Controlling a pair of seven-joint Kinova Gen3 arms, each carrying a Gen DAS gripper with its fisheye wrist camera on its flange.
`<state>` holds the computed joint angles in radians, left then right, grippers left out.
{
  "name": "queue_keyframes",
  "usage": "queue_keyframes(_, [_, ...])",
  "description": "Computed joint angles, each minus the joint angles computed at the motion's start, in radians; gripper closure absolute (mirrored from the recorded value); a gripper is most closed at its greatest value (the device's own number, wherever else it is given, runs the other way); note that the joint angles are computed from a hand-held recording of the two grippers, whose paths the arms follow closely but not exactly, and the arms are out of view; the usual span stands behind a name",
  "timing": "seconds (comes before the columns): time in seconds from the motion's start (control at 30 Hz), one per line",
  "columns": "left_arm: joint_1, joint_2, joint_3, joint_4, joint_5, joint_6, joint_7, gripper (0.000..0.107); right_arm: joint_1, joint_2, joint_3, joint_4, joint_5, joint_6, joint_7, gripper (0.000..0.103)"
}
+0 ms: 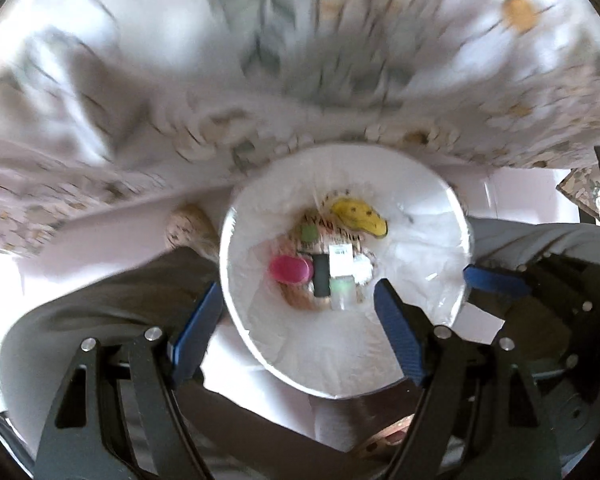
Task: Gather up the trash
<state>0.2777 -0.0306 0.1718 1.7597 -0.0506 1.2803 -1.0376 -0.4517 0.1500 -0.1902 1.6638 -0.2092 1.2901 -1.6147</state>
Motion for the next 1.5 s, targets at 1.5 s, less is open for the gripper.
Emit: queue_keyframes(1.5, [-0.274,-0.325,0.807,-0.600,-0.575,0.505,0.187,0.018,0.235,-0.665,-0.220,-0.283,0.194,0.069,-0.064,0.004])
